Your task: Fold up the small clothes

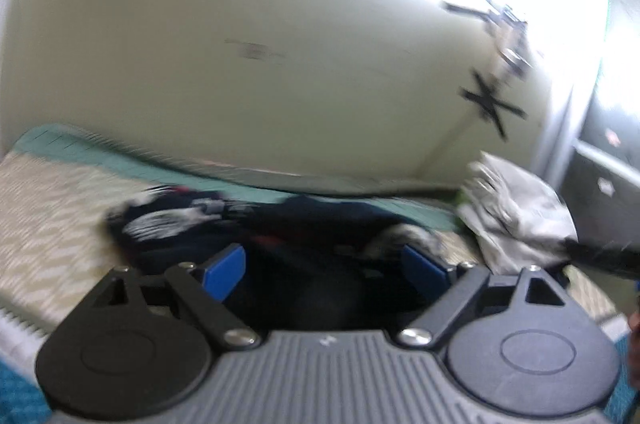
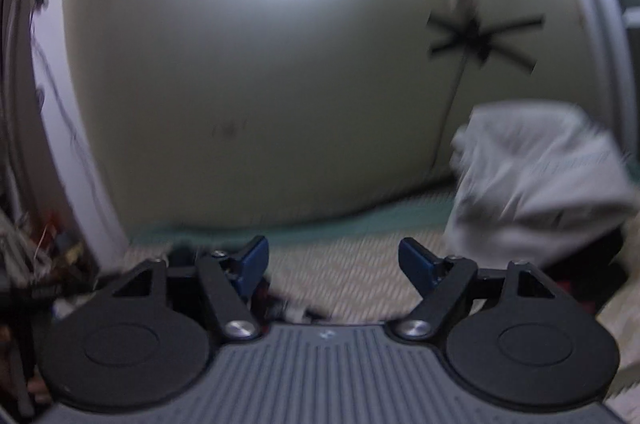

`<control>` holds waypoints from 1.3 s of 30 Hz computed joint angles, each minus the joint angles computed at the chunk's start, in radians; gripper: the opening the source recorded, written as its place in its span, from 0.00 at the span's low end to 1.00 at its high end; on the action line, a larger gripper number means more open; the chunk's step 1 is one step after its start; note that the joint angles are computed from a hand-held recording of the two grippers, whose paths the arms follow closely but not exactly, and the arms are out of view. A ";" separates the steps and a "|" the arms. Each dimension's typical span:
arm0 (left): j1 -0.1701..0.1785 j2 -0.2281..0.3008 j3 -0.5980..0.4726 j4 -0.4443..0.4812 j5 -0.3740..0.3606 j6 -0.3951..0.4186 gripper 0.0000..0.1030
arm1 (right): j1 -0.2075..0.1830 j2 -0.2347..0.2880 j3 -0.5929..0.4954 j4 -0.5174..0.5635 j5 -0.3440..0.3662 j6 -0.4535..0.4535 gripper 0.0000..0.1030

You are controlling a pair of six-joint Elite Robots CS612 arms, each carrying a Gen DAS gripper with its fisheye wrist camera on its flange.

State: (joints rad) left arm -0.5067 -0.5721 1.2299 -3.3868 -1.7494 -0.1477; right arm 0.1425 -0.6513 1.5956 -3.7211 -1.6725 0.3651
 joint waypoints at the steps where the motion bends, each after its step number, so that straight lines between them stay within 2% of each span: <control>1: -0.010 0.008 -0.013 0.013 0.000 0.039 0.85 | 0.001 0.007 -0.007 0.033 0.024 -0.018 0.73; 2: -0.020 0.017 -0.031 0.031 0.003 0.078 0.85 | 0.000 0.012 -0.014 0.063 0.044 -0.041 0.73; 3: -0.029 0.024 -0.046 0.051 0.010 0.108 0.76 | 0.002 0.019 -0.025 0.099 0.055 -0.076 0.73; 4: -0.038 0.028 -0.056 0.069 0.022 0.134 0.48 | 0.004 0.025 -0.041 0.139 0.051 -0.121 0.73; 5: -0.046 0.032 -0.072 0.097 0.052 0.154 0.31 | 0.006 0.031 -0.058 0.177 0.044 -0.173 0.73; 6: -0.050 0.036 -0.089 0.126 0.087 0.152 0.04 | 0.008 0.036 -0.072 0.213 0.036 -0.223 0.73; 9: -0.030 0.046 -0.124 0.117 0.159 0.039 0.02 | 0.011 0.050 -0.107 0.260 0.029 -0.300 0.73; 11: -0.007 0.031 -0.112 0.061 0.229 -0.036 0.02 | 0.003 0.051 -0.112 0.246 0.095 -0.285 0.73; 14: 0.026 -0.001 -0.073 -0.004 0.288 -0.115 0.02 | -0.009 0.062 -0.132 0.204 0.231 -0.270 0.73; 15: 0.033 -0.015 -0.049 -0.020 0.304 -0.127 0.02 | -0.010 0.071 -0.154 0.216 0.260 -0.269 0.73; 17: 0.039 -0.039 -0.012 -0.018 0.303 -0.135 0.03 | -0.007 0.090 -0.202 0.274 0.276 -0.257 0.71; 18: 0.037 -0.047 0.003 -0.013 0.299 -0.135 0.10 | -0.007 0.100 -0.226 0.314 0.291 -0.247 0.69; 19: 0.035 -0.056 0.020 -0.006 0.284 -0.127 0.29 | -0.008 0.108 -0.245 0.345 0.312 -0.233 0.57; 20: 0.029 -0.056 0.025 0.002 0.265 -0.110 0.40 | -0.009 0.111 -0.251 0.349 0.340 -0.218 0.37; 21: 0.022 -0.059 0.036 0.001 0.246 -0.090 0.59 | -0.009 0.114 -0.251 0.332 0.365 -0.213 0.29; 22: 0.016 -0.061 0.044 0.005 0.217 -0.067 0.66 | -0.006 0.109 -0.237 0.295 0.387 -0.221 0.11; 23: 0.009 -0.063 0.049 0.015 0.180 -0.038 0.67 | -0.005 0.105 -0.222 0.253 0.420 -0.234 0.11; 25: -0.003 -0.063 0.048 0.043 0.106 0.026 0.78 | -0.007 0.088 -0.178 0.188 0.509 -0.266 0.10; 26: -0.008 -0.065 0.050 0.056 0.080 0.049 0.80 | -0.009 0.080 -0.157 0.169 0.559 -0.282 0.08; 27: -0.014 -0.065 0.049 0.077 0.055 0.082 0.84 | -0.010 0.072 -0.135 0.154 0.610 -0.308 0.03; 28: -0.022 -0.066 0.049 0.097 0.036 0.118 0.86 | -0.007 0.064 -0.115 0.153 0.636 -0.340 0.02; 29: -0.029 -0.065 0.045 0.121 0.032 0.156 0.86 | -0.003 0.056 -0.096 0.161 0.645 -0.371 0.02; 30: -0.038 -0.060 0.038 0.140 0.056 0.187 0.80 | -0.001 0.051 -0.084 0.167 0.655 -0.390 0.02; 31: -0.046 -0.057 0.037 0.153 0.097 0.216 0.57 | -0.001 0.051 -0.076 0.159 0.669 -0.392 0.03; 32: -0.051 -0.050 0.027 0.171 0.134 0.239 0.43 | -0.002 0.055 -0.076 0.151 0.679 -0.389 0.03; 33: -0.048 -0.041 0.010 0.206 0.129 0.238 0.24 | -0.005 0.057 -0.074 0.142 0.679 -0.379 0.04; 34: -0.040 -0.034 -0.006 0.237 0.105 0.212 0.19 | -0.006 0.061 -0.078 0.139 0.671 -0.355 0.09; 36: -0.034 -0.030 -0.008 0.228 0.125 0.165 0.17 | -0.018 0.066 -0.084 0.139 0.681 -0.272 0.14; 37: -0.029 -0.033 0.000 0.216 0.136 0.146 0.16 | -0.022 0.067 -0.086 0.139 0.677 -0.233 0.33; 38: -0.020 -0.035 0.001 0.202 0.136 0.122 0.16 | -0.020 0.065 -0.083 0.134 0.640 -0.208 0.52; 39: -0.010 -0.041 0.009 0.176 0.130 0.098 0.16 | -0.021 0.064 -0.079 0.117 0.613 -0.193 0.58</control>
